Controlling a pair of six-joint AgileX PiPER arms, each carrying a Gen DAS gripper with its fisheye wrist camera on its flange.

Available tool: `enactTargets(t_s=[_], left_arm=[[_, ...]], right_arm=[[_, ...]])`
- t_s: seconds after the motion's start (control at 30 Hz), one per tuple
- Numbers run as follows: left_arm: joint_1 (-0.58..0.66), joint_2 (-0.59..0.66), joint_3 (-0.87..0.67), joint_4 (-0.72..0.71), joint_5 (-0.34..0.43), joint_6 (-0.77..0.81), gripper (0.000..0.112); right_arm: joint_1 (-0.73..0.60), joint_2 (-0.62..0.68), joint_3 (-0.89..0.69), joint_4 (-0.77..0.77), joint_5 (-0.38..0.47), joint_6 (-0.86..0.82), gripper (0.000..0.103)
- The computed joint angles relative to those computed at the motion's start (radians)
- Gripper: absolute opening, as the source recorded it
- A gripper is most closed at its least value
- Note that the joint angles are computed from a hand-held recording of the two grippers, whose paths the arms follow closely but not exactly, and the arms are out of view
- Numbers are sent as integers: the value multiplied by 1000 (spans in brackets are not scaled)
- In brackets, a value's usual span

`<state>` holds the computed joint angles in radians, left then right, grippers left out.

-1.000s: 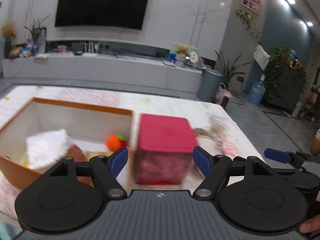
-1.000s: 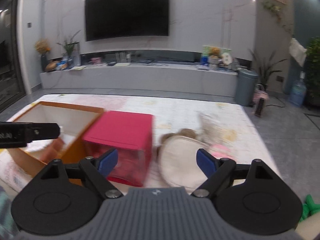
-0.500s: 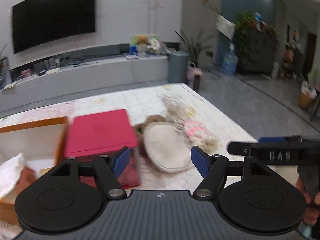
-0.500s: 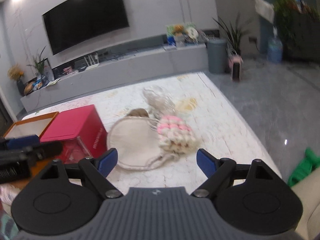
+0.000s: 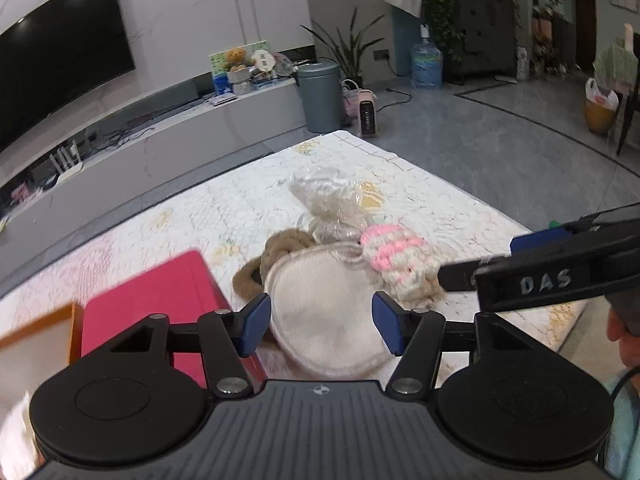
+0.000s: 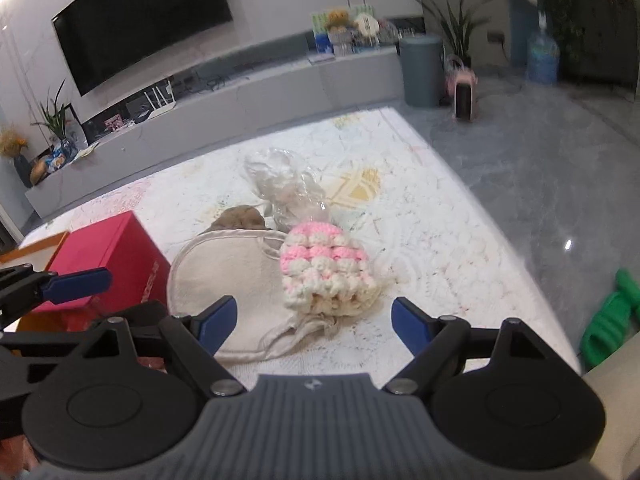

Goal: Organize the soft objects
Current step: 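Grasp the pink-and-white crocheted hat with the right tool, then lower the open left tool onto the beige cloth pouch while the right tool holds the hat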

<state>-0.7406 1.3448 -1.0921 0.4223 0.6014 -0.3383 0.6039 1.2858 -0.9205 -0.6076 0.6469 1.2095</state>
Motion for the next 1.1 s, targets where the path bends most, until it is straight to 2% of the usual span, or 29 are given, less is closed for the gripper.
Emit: enactTargets(t_s=[0.17, 0.33, 0.5, 0.53, 0.57, 0.63, 0.67, 0.7, 0.77, 1.0, 1.03, 1.1], left_arm=[[66, 96, -117, -110, 27, 181, 69], [88, 197, -215, -158, 71, 292, 69], [111, 279, -286, -234, 110, 369, 71], [111, 292, -299, -235, 117, 371, 73], [111, 305, -311, -237, 123, 376, 77], [110, 332, -340, -248, 141, 397, 79], [108, 345, -353, -246, 149, 399, 79], [105, 359, -366, -236, 160, 393, 79], [97, 381, -386, -213, 179, 371, 79], [88, 435, -421, -185, 224, 330, 79], [88, 438, -420, -187, 223, 323, 76], [90, 426, -403, -205, 206, 317, 61]], right_arm=[[-118, 91, -36, 137, -64, -169, 83], [-119, 213, -100, 39, -84, -186, 84], [-206, 277, -122, 147, -202, -296, 83], [-224, 287, -121, 202, -225, -351, 81], [-238, 297, -121, 266, -239, -410, 74], [-242, 298, -110, 274, -245, -415, 70], [-244, 286, -96, 273, -259, -414, 61], [-248, 271, -83, 281, -269, -418, 47], [-254, 232, -53, 309, -280, -425, 38], [-240, 116, 22, 342, -237, -334, 33], [-247, 122, 19, 372, -236, -358, 33], [-264, 140, 14, 463, -247, -444, 34]])
